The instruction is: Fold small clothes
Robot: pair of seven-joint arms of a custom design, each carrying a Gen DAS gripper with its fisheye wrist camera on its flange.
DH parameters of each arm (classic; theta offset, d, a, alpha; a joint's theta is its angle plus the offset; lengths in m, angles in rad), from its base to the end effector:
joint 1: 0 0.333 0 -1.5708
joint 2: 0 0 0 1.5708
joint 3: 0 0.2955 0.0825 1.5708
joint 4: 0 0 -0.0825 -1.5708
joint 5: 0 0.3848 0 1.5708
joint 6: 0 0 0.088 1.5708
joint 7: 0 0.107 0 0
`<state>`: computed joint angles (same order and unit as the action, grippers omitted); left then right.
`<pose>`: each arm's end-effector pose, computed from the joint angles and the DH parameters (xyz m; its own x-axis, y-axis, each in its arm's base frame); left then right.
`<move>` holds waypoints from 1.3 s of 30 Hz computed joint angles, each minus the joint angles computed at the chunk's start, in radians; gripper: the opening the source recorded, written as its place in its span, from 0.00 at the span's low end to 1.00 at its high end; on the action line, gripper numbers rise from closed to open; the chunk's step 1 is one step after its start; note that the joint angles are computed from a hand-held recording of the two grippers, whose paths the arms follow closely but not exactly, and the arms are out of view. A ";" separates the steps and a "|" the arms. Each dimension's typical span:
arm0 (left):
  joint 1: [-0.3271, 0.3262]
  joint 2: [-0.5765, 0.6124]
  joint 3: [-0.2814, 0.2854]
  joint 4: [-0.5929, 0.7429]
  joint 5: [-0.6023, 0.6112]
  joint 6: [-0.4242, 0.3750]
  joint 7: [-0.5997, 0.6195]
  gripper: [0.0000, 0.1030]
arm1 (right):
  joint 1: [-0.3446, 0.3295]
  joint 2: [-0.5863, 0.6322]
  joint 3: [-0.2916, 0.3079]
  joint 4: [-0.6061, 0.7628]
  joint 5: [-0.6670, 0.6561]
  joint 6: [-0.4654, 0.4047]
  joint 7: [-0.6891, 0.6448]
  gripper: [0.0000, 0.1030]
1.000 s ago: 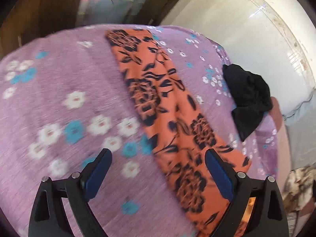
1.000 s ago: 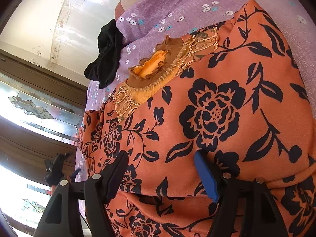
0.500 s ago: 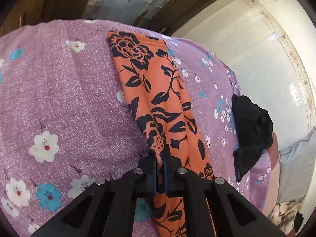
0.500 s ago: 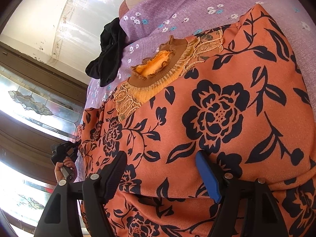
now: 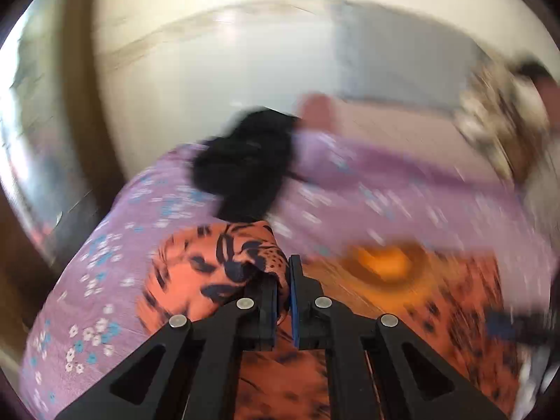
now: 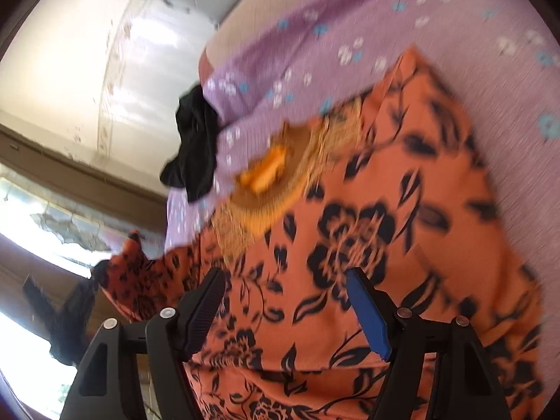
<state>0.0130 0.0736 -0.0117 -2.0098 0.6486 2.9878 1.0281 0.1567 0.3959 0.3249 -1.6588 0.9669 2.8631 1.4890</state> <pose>0.6113 -0.0417 0.4954 0.0160 -0.9908 -0.1343 -0.5982 0.0981 -0.7953 0.6488 0.2536 0.4430 -0.0557 -0.6286 -0.7757 -0.8144 0.4780 -0.3289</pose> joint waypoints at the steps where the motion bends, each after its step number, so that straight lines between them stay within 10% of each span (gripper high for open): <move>1: -0.031 0.001 -0.023 -0.014 0.044 -0.035 0.017 0.09 | -0.014 -0.017 0.011 -0.019 0.037 0.038 -0.027 0.73; 5: -0.132 -0.005 -0.090 -0.105 0.225 -0.152 0.141 0.67 | -0.052 -0.067 0.034 -0.060 0.181 0.132 -0.124 0.74; 11: -0.103 -0.129 -0.100 -0.248 0.583 -0.152 -0.096 0.68 | -0.015 -0.082 -0.021 -0.044 0.225 0.083 -0.171 0.74; 14: -0.008 -0.161 -0.058 -0.251 0.471 -0.014 -0.139 0.72 | 0.017 -0.068 -0.043 -0.012 0.136 0.021 -0.166 0.74; 17: 0.043 -0.109 0.005 -0.218 0.046 0.054 -0.009 0.75 | 0.093 -0.055 -0.085 0.016 -0.110 -0.013 -0.117 0.74; 25: 0.116 0.116 -0.004 0.028 -0.382 -0.268 0.067 0.68 | 0.296 -0.028 -0.172 0.035 -0.772 -0.014 -0.035 0.74; 30: 0.059 0.144 0.034 0.063 -0.326 -0.346 0.059 0.68 | 0.515 0.034 -0.380 0.101 -1.289 -0.073 0.176 0.72; 39: 0.091 0.150 0.018 0.071 -0.518 -0.363 0.163 0.68 | 0.559 0.245 -0.387 0.386 -1.563 -0.227 0.284 0.70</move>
